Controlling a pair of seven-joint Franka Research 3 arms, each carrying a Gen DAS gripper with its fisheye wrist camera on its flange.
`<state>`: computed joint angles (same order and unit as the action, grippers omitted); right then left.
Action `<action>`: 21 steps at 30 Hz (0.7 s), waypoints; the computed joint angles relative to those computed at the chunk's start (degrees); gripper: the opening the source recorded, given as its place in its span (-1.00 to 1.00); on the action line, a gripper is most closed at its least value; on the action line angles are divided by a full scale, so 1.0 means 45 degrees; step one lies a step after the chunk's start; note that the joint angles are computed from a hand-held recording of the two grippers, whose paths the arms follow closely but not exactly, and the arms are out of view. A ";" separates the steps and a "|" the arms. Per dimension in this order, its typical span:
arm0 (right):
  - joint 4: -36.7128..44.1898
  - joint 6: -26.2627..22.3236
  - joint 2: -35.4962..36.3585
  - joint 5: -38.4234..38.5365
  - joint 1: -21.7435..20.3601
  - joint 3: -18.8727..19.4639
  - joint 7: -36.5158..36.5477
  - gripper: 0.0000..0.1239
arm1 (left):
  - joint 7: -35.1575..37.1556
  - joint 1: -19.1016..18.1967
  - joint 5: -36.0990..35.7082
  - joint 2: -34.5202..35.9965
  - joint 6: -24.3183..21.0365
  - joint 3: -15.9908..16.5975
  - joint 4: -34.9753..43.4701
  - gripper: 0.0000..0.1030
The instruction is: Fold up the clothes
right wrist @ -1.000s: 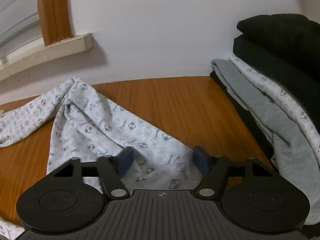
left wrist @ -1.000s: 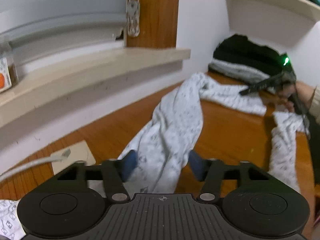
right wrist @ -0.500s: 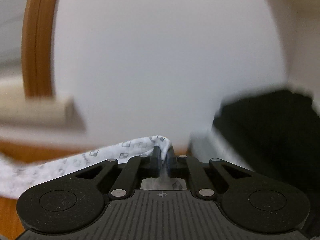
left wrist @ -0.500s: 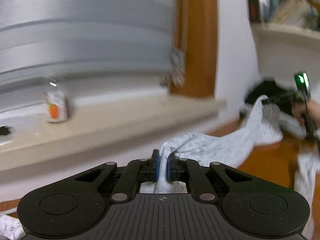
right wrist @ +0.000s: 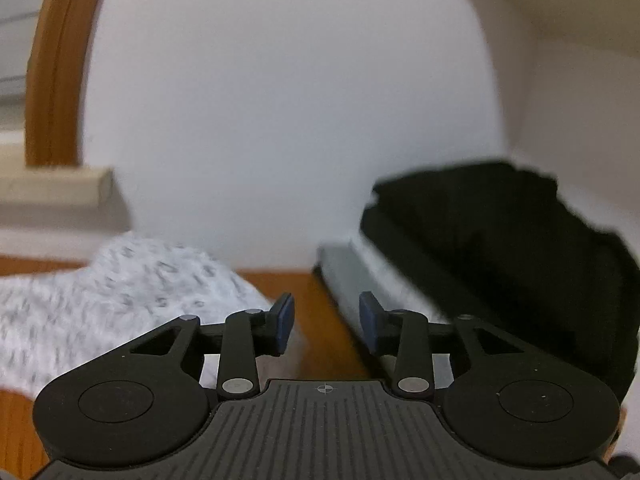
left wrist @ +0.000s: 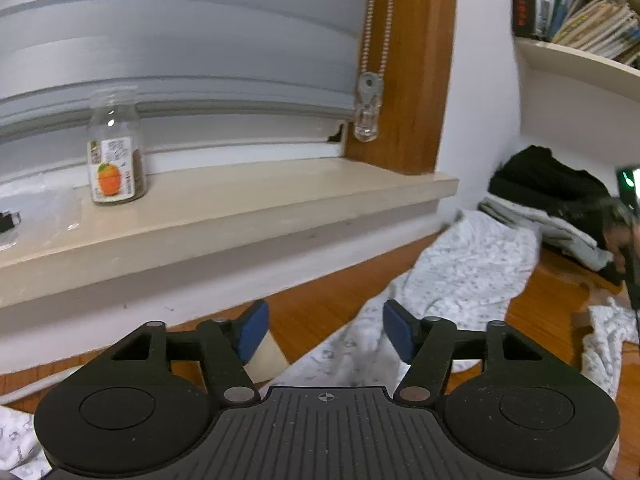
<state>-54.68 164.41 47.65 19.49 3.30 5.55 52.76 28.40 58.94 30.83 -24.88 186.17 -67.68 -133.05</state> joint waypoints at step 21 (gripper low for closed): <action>-0.1612 -0.2656 -0.0793 0.3554 -0.0449 0.1257 -0.2707 -0.03 | 0.1600 -0.8285 0.0563 -0.0018 -0.3656 0.8143 -0.2042 0.44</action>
<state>-61.93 152.46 44.08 35.48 1.28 11.21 40.58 35.60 21.66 33.36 -24.96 169.72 -31.04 -142.24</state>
